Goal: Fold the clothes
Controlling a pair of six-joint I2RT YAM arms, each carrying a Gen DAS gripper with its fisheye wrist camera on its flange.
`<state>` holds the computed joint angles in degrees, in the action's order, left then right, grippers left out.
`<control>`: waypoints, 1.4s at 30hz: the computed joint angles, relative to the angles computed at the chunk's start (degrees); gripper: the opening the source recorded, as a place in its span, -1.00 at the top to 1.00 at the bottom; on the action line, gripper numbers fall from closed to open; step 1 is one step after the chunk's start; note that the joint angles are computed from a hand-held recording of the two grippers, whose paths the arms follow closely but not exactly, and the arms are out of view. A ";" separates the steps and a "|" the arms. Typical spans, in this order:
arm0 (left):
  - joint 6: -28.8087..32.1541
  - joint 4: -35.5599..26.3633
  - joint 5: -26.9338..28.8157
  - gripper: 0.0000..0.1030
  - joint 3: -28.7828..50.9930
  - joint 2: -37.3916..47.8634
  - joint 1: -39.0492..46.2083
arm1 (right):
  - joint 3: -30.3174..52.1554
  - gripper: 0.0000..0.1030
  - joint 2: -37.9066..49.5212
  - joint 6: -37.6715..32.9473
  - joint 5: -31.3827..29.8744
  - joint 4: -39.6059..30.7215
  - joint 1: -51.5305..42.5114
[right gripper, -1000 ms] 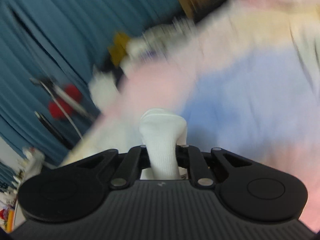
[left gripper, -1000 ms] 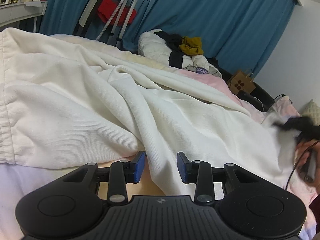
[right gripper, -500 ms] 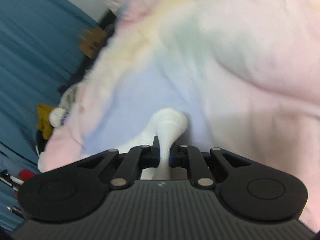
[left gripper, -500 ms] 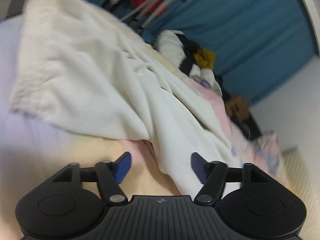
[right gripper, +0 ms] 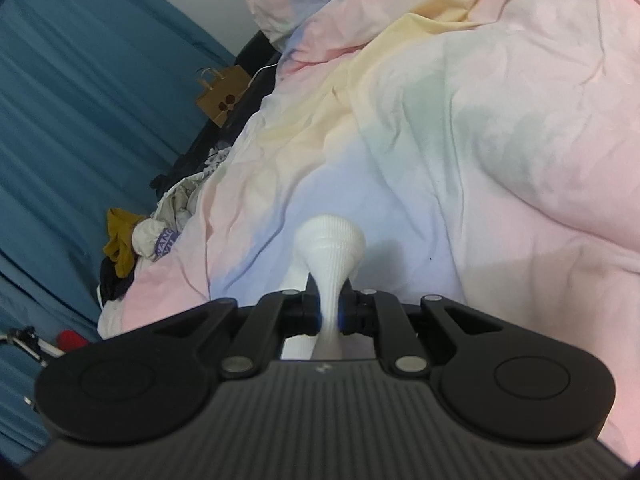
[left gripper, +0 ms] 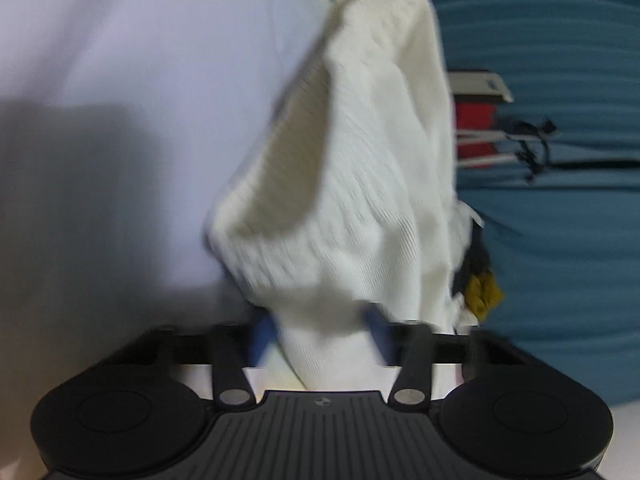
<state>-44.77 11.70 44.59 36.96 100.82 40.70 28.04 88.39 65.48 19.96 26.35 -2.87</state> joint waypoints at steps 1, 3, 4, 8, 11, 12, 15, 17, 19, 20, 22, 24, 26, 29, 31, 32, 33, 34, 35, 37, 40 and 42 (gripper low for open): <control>0.35 -1.52 0.18 0.76 0.97 -0.03 0.63 | 0.03 0.80 0.75 -1.24 0.32 0.61 0.22; 2.83 -5.56 0.11 0.84 2.53 -2.00 2.16 | 0.66 0.80 2.55 -2.04 -0.87 0.24 -0.67; 5.24 -8.42 -0.35 0.85 3.33 -3.97 2.99 | 0.55 0.80 3.06 -1.80 -2.05 0.25 -1.42; 13.24 -18.49 -0.18 0.87 6.42 -14.67 7.98 | -2.22 0.80 2.29 0.07 -5.67 2.57 -3.31; 19.23 -29.07 1.96 0.87 12.57 -19.82 15.92 | -4.07 0.80 0.23 0.68 -6.74 3.25 -3.64; 21.90 -32.52 2.85 0.87 14.66 -20.00 18.86 | -4.59 0.80 -0.69 1.23 -7.02 3.23 -3.68; 30.04 -39.81 3.57 0.87 18.74 -17.64 24.84 | -3.75 0.80 -2.88 2.48 -7.14 -1.78 -3.05; 35.29 -43.12 2.92 0.87 20.37 -15.09 27.56 | -1.89 0.80 -2.87 2.60 -6.80 -6.12 -2.28; 37.90 -43.24 3.90 0.87 18.96 -13.06 29.83 | -0.68 0.84 -2.55 1.61 -6.25 -7.72 -1.65; 39.67 -43.13 4.01 0.86 18.30 -12.30 30.82 | -1.01 0.85 -3.30 0.76 -5.76 -6.77 -1.29; 42.64 -44.05 3.27 0.86 17.34 -11.42 31.93 | -4.23 0.87 -5.91 -0.14 -3.57 0.59 -0.53; 45.88 -45.38 4.32 0.86 18.72 -8.16 33.46 | -8.09 0.88 -10.63 -2.71 3.82 7.64 2.71; 48.44 -46.13 4.41 0.86 18.89 -7.85 33.67 | -9.83 0.88 -15.54 -4.59 12.66 8.94 6.51; 49.69 -47.45 2.43 0.86 20.45 -6.69 32.11 | -5.60 0.88 -18.65 2.34 22.44 -9.04 9.89; 50.93 -47.60 -0.41 0.85 20.98 -6.39 30.87 | -1.63 0.88 -15.26 8.94 19.65 -21.30 8.30; 51.40 -47.53 -1.94 0.85 21.77 -5.11 29.85 | 0.08 0.87 -12.11 10.64 15.13 -25.05 6.20; 51.74 -47.46 -3.43 0.84 22.74 -3.58 28.74 | 1.88 0.86 -8.69 11.61 10.64 -28.23 4.10; 52.36 -47.72 -4.67 0.81 23.02 -3.13 28.28 | 2.70 0.86 -5.81 11.49 6.91 -29.24 2.40; 53.00 -48.00 -5.86 0.79 23.15 -2.88 27.92 | 1.85 0.85 -4.33 10.67 5.12 -27.20 1.43; 55.02 -48.63 -6.09 0.69 23.12 -3.30 27.93 | 1.66 0.79 -4.95 9.64 5.58 -27.12 1.80; 58.53 -49.82 -6.62 0.51 22.21 -6.46 28.37 | 1.86 0.72 -8.86 10.25 8.21 -29.87 3.83; 61.33 -50.19 -6.69 0.34 20.90 -9.96 29.04 | 3.03 0.46 -11.70 10.53 11.41 -34.30 5.57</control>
